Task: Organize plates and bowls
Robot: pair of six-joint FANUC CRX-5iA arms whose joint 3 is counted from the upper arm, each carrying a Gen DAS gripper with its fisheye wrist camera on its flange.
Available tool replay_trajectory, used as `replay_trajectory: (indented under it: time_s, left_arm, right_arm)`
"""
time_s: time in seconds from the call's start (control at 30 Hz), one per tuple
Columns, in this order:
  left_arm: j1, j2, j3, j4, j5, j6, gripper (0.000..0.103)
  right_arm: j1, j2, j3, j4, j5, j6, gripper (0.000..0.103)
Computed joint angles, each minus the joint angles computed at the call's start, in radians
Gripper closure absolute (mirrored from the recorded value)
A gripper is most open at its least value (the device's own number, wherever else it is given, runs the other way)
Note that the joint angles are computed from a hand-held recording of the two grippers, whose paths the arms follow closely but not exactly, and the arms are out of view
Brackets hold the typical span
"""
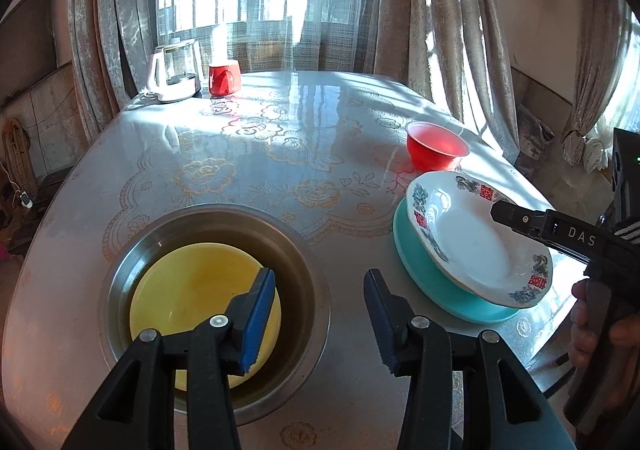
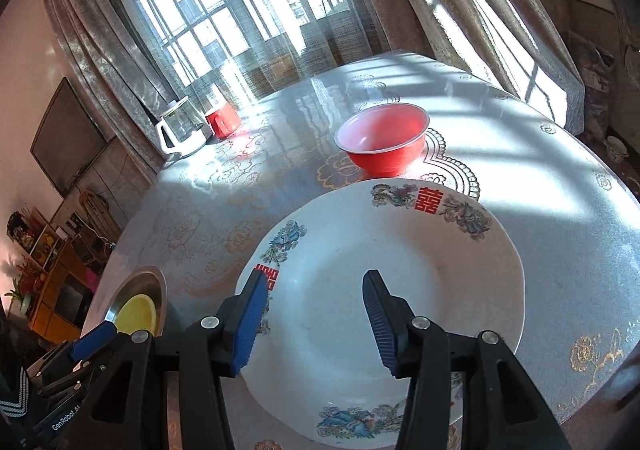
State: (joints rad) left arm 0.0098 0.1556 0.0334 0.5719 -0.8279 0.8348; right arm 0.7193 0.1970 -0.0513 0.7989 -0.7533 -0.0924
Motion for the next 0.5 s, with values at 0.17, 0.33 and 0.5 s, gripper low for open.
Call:
replay_trajectory:
  time_s: [0.17,0.33,0.5]
  left_arm:
    - [-0.034,0.029,0.043,-0.021,-0.014,0.003,0.054]
    - [-0.066,0.066,0.097,-0.048,-0.031,0.022,0.053]
    - [-0.094,0.105,0.153,-0.076,-0.053,0.041,0.053]
  right_arm:
    - [-0.015,-0.028,-0.036,0.006,-0.021,-0.027,0.053]
    - [-0.037,-0.053,-0.064,0.004,-0.036,-0.042,0.053]
    - [-0.061,-0.064,-0.074,-0.019,-0.031,-0.028,0.052]
